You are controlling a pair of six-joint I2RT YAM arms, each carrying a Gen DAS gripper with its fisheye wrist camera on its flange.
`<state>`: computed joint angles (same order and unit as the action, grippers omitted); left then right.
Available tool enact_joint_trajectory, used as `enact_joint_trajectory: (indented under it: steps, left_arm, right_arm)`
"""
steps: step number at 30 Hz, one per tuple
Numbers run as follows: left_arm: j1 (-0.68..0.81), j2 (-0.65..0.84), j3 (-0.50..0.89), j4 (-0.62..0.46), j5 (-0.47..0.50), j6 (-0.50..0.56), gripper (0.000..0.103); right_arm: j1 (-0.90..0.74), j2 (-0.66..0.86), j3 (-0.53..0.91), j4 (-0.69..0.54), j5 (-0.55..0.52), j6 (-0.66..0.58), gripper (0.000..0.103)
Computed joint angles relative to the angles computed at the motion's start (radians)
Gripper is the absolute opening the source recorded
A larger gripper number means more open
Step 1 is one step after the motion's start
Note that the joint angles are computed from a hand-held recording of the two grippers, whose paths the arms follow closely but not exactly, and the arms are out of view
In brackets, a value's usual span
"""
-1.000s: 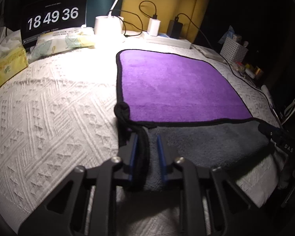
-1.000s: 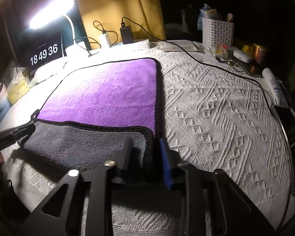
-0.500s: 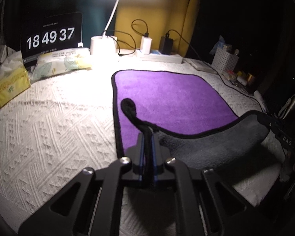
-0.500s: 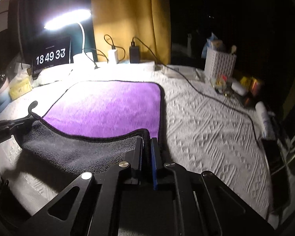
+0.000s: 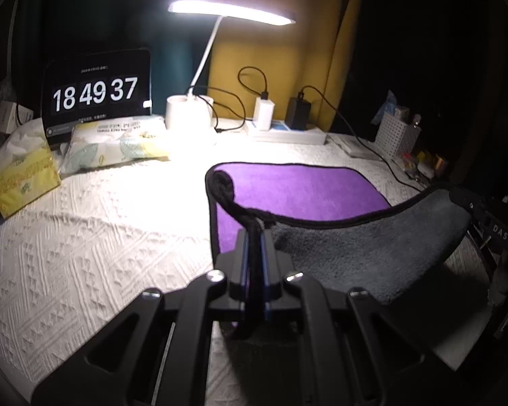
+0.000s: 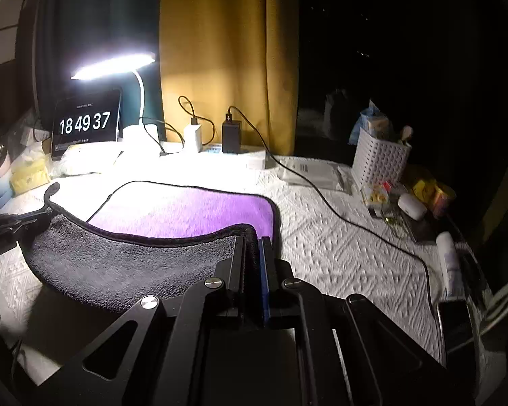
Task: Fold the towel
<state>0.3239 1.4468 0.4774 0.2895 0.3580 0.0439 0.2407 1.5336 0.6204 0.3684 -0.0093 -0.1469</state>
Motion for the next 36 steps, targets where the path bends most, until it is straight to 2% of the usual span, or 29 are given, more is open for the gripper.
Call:
enact_joint_trajectory:
  steps: [9, 18, 30, 36]
  left_arm:
    - [-0.007, 0.055, 0.073, 0.029, -0.022, -0.016, 0.007]
    - [-0.035, 0.136, 0.156, 0.065, -0.088, -0.011, 0.007]
    - [-0.070, 0.309, 0.336, 0.043, -0.156, 0.024, 0.007]
    - [-0.115, 0.397, 0.409, 0.044, -0.240, 0.059, 0.007]
  right_arm:
    - [0.009, 0.073, 0.113, -0.025, 0.021, -0.023, 0.008]
    - [0.005, 0.165, 0.214, -0.026, 0.018, -0.039, 0.007]
    - [-0.016, 0.337, 0.388, -0.054, 0.002, -0.035, 0.007]
    - [-0.012, 0.424, 0.504, -0.109, 0.021, -0.056, 0.007]
